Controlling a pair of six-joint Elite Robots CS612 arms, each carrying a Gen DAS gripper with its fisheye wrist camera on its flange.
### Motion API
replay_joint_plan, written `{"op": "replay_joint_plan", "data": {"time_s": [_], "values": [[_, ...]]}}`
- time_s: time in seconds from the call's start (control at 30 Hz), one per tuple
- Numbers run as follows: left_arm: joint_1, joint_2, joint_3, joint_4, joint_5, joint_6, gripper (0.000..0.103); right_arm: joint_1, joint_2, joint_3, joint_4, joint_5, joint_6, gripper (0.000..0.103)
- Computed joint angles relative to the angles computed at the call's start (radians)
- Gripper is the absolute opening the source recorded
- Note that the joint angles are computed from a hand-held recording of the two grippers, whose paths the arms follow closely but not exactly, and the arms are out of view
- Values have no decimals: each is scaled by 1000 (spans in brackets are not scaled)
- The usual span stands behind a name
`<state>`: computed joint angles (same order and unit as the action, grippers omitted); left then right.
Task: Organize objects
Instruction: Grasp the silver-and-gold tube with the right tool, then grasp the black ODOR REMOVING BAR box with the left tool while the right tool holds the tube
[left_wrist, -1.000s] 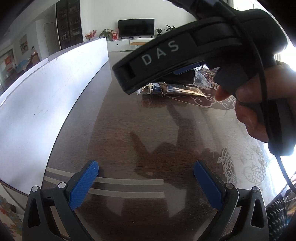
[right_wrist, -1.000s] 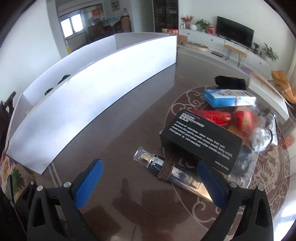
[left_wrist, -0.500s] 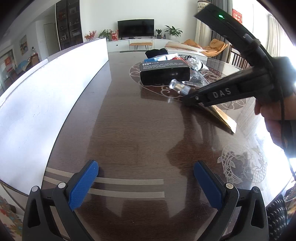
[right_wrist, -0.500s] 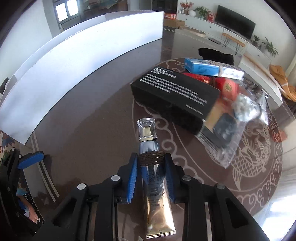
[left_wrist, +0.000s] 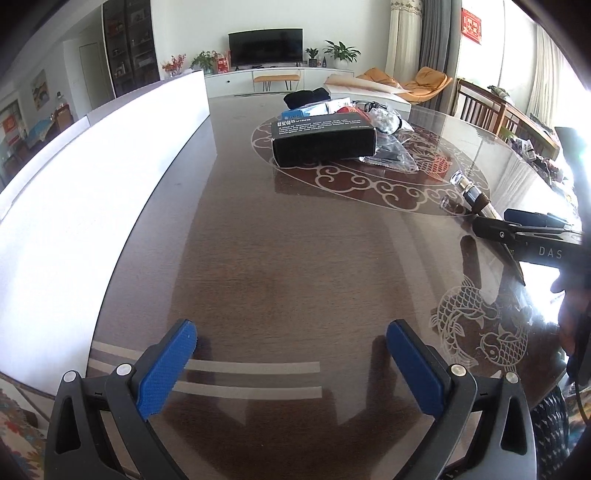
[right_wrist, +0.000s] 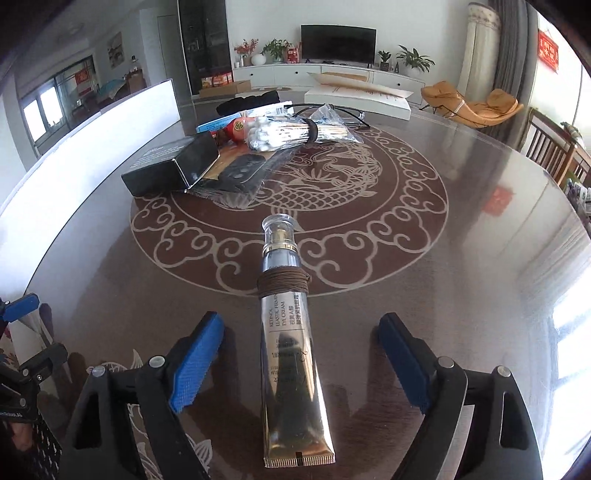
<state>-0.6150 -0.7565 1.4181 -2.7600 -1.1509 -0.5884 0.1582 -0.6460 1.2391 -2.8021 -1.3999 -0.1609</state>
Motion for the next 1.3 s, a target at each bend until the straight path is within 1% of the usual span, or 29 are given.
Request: {"op": "replay_joint_plan", "data": {"time_s": [0.07,0.17,0.2,0.23,0.27,0.33,0.4,0.43,0.47,0.5,0.53,0.57,0.6,0.67,0.77,0.9,0.93,0.97,1.07,1.13,1.2,1.27,1.3], "values": [[6,11,-40,13,16,25,103,-3,3,-6,8,22,3,94],[27,43,-145,16,51,64,103,2,15,-25,26,10,-12,98],[39,64,-201,25,45,91,103,5,15,-27,30,-4,-21,100],[53,89,-269,57,25,122,103,9,16,-30,37,-19,-30,100],[68,119,-342,97,0,150,103,14,17,-32,43,-36,-41,102],[96,193,-500,188,-37,185,103,14,17,-31,44,-35,-48,103],[124,267,-651,292,-106,196,103,13,16,-29,42,-35,-42,103],[139,300,-709,325,-170,197,103,13,15,-29,42,-36,-41,103],[154,330,-761,355,-250,199,103,13,15,-28,41,-36,-41,103],[165,353,-800,390,-317,206,103,13,15,-28,41,-36,-41,103],[171,368,-826,428,-364,225,103,13,14,-28,42,-36,-41,103],[173,369,-823,436,-399,252,103,13,14,-28,42,-36,-41,103],[175,353,-788,405,-433,268,103,13,14,-28,42,-36,-41,103],[171,314,-716,392,-447,282,103,13,14,-28,42,-36,-41,103],[169,261,-609,367,-509,307,103,12,14,-27,41,-33,-40,103],[161,235,-559,435,-587,396,103,10,11,-22,37,-28,-32,103],[155,229,-547,433,-581,423,103,10,11,-22,35,-29,-26,103],[146,220,-527,416,-555,441,103,8,11,-21,34,-27,-20,103],[119,212,-507,371,-422,432,103,6,10,-20,30,-15,-11,103],[107,218,-514,337,-369,414,103,6,10,-19,30,-17,-12,103],[95,232,-537,329,-320,417,103,7,10,-20,33,-21,-15,103],[78,247,-563,339,-239,421,102,8,11,-22,35,-27,-18,103],[75,249,-565,336,-203,420,76,8,11,-22,35,-29,-19,103]]}}
